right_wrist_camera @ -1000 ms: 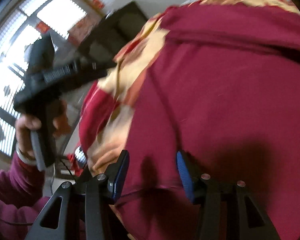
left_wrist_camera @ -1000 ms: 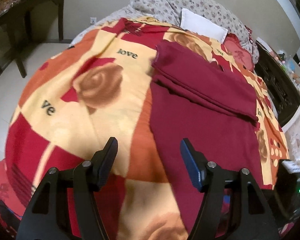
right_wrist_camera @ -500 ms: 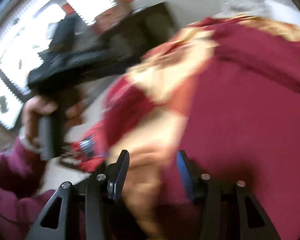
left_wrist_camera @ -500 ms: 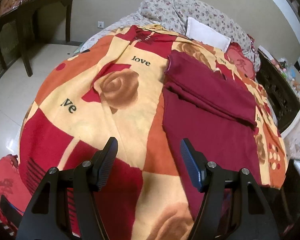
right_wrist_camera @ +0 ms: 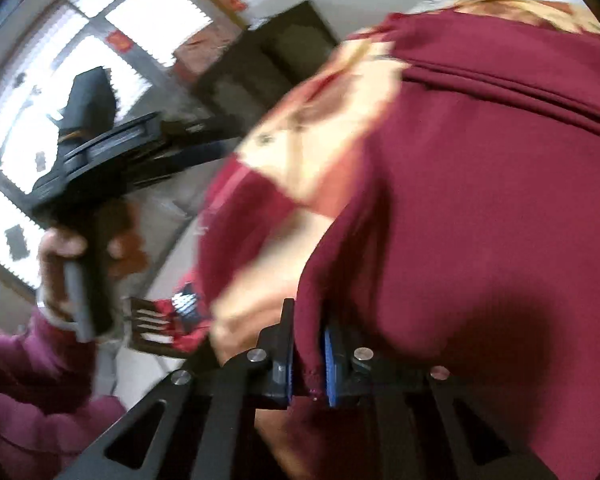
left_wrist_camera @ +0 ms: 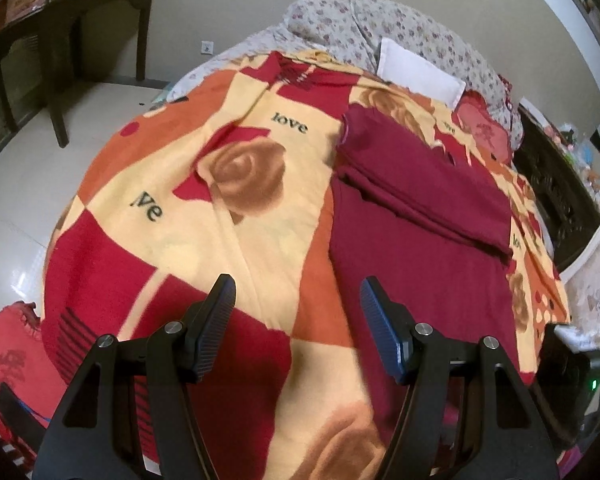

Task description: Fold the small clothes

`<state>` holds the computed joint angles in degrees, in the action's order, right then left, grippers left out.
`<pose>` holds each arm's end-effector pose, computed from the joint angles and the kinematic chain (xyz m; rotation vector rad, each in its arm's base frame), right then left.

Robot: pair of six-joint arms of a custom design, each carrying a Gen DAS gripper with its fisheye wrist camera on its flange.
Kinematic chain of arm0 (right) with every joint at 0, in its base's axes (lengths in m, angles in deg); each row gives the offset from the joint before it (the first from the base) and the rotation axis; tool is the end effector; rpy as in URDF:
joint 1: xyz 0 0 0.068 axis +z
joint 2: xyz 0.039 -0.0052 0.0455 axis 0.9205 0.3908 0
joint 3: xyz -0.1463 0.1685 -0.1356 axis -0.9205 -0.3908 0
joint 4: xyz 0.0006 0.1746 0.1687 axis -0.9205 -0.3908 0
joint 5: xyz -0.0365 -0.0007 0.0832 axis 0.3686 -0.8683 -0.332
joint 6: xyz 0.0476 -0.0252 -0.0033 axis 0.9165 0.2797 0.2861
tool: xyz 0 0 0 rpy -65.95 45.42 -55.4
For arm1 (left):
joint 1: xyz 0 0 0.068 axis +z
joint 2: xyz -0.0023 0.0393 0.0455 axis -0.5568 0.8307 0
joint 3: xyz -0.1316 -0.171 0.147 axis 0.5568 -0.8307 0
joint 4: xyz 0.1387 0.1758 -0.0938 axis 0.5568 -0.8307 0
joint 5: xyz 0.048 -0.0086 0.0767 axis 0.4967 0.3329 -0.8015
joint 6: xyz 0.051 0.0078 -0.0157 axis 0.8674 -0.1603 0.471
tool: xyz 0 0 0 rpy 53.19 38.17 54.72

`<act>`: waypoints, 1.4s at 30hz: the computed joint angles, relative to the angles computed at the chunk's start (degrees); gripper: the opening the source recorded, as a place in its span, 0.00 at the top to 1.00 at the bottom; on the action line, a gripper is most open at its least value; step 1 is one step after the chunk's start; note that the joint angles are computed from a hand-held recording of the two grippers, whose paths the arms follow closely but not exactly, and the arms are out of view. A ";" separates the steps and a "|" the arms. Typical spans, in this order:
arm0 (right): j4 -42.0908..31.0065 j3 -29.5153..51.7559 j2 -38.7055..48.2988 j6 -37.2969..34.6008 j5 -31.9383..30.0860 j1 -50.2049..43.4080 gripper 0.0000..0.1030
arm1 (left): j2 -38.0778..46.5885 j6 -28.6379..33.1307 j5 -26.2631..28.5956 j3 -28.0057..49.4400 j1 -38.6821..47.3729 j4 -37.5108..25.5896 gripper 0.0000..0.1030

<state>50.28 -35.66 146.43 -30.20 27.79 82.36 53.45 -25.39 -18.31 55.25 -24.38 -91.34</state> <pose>0.3057 0.1099 0.0824 -0.6529 2.4511 1.0996 0.2951 0.0371 0.1926 -0.1566 2.4527 -0.3906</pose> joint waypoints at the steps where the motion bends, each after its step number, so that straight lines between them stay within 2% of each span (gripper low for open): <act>1: 0.26 2.29 1.83 1.83 -2.67 2.07 0.89 | -0.07 -0.15 0.23 0.03 0.17 0.03 0.37; 4: 1.01 5.73 5.28 3.70 -0.35 7.86 0.85 | 0.21 -0.10 0.31 -0.06 0.04 -0.06 0.37; 6: -1.28 8.53 8.13 4.21 -0.29 9.49 0.62 | 0.38 0.62 0.31 -0.58 -0.38 -0.24 0.37; 8: 1.16 6.34 7.57 5.62 -3.51 8.20 0.52 | 0.41 1.28 0.10 -1.55 -0.82 -0.11 0.37; 9: 1.69 4.74 6.02 5.65 -3.56 7.27 0.50 | 0.47 1.51 -0.14 -1.90 -1.08 -0.09 0.37; 14: 0.12 -3.52 -5.31 0.93 3.48 0.26 0.50 | 0.14 2.37 -5.62 -5.75 -4.71 3.03 0.37; 19: -1.29 -9.87 -13.77 -1.94 9.68 -9.19 0.50 | 0.25 1.75 -5.69 -7.09 -6.67 3.63 0.37; 22: -1.20 -11.41 -14.82 -2.56 14.79 -10.98 0.50 | -0.39 1.50 -6.42 -7.73 -8.31 3.95 0.37; 31: -4.04 -18.18 -17.22 -8.07 13.93 -27.63 0.50 | -1.12 2.26 -8.92 -8.64 -11.13 4.07 0.37; 42: -11.10 -18.15 -20.85 -11.70 10.74 -37.81 0.50 | -0.74 2.53 -9.51 -9.66 -11.60 3.84 0.37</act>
